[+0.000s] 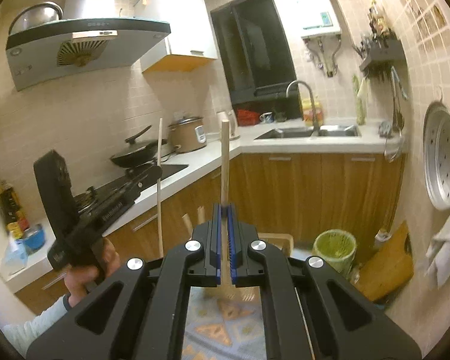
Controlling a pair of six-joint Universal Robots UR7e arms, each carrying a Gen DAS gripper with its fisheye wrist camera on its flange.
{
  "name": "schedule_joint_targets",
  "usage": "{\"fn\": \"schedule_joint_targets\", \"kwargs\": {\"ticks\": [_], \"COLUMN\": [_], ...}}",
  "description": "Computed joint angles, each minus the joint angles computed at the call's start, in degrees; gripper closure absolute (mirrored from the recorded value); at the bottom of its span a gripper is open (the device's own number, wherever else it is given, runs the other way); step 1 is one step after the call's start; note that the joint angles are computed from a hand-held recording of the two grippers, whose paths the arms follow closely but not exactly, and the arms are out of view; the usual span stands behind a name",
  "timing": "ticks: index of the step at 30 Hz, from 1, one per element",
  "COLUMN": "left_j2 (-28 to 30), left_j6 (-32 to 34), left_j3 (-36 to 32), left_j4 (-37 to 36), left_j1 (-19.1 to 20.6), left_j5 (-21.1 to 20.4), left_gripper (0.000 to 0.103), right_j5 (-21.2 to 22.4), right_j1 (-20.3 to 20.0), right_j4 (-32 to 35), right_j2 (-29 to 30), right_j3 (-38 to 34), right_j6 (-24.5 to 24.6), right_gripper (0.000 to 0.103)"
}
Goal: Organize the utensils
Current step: 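Carry both chopsticks upright over the caddy and open both grippers to drop them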
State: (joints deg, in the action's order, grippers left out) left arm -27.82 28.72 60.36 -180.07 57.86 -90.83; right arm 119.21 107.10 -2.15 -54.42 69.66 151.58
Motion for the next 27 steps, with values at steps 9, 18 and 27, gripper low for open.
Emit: {"fn": "schedule_joint_targets", "kwargs": {"ticks": [9, 18, 27], "left_j2": [9.8, 12.9, 7.6], "left_j6": [-0.3, 1.1, 0.6], "left_j3": [-13.2, -15.6, -7.4], "left_j4": [0.6, -0.3, -1.9], "left_j1": [1.3, 2.3, 3.2], "left_j5": [2.5, 2.7, 1.8], "left_gripper": [0.099, 0.098, 0.056], "right_j5": [3.9, 5.9, 3.0], "right_j1": [-2.4, -5.2, -5.9], "right_j4": [-0.1, 4.3, 11.4], "right_j2": [6.8, 12.4, 11.8], "right_j3": [-10.8, -18.2, -17.0], "right_j6": [-6.0, -6.0, 0.5], "right_gripper": [0.1, 0.1, 0.084]}}
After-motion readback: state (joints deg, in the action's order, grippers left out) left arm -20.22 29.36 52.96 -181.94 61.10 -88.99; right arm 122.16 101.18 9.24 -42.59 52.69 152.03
